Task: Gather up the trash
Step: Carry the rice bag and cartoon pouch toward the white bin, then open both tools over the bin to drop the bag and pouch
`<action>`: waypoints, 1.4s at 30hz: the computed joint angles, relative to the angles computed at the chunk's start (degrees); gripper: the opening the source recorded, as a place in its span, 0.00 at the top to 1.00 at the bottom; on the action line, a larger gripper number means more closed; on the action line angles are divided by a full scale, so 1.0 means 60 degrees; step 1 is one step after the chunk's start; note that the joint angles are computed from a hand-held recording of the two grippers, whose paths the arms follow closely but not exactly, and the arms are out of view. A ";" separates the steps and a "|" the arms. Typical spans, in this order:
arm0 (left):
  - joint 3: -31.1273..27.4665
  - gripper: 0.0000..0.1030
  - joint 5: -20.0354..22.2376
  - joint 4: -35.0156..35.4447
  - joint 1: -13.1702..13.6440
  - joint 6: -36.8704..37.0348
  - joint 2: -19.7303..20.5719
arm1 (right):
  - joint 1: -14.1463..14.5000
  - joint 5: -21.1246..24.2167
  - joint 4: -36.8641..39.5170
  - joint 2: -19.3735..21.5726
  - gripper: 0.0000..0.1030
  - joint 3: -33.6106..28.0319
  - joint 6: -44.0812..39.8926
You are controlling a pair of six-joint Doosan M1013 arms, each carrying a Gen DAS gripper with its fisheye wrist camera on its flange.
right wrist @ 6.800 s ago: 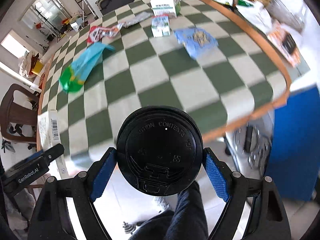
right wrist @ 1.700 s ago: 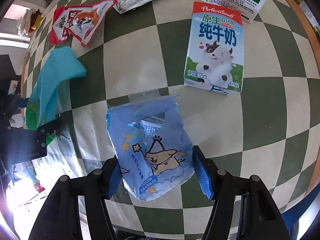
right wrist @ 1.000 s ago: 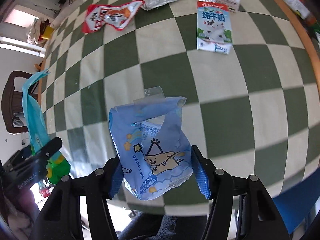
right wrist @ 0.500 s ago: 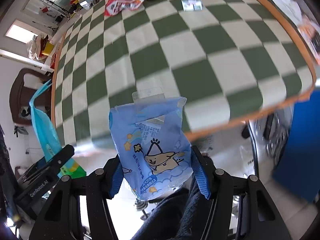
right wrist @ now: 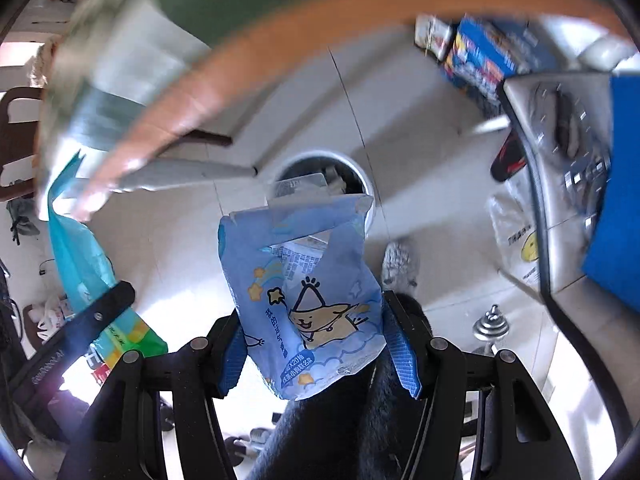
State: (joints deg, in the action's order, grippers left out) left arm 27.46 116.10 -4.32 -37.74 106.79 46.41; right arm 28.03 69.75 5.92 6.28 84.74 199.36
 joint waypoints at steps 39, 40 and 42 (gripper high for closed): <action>0.3729 0.00 -0.4314 0.1381 -0.0008 0.0601 -0.0062 | -0.0623 -0.2426 0.0727 0.2299 0.00 0.2296 -0.2999; 0.3741 0.00 -0.4240 0.1375 -0.0009 0.0606 -0.0155 | -0.0588 -0.2164 0.0623 0.2263 0.00 0.2157 -0.2899; 0.3743 0.00 -0.4107 0.1362 -0.0012 0.0628 -0.0281 | -0.0507 -0.1897 0.0499 0.2177 0.00 0.1973 -0.2733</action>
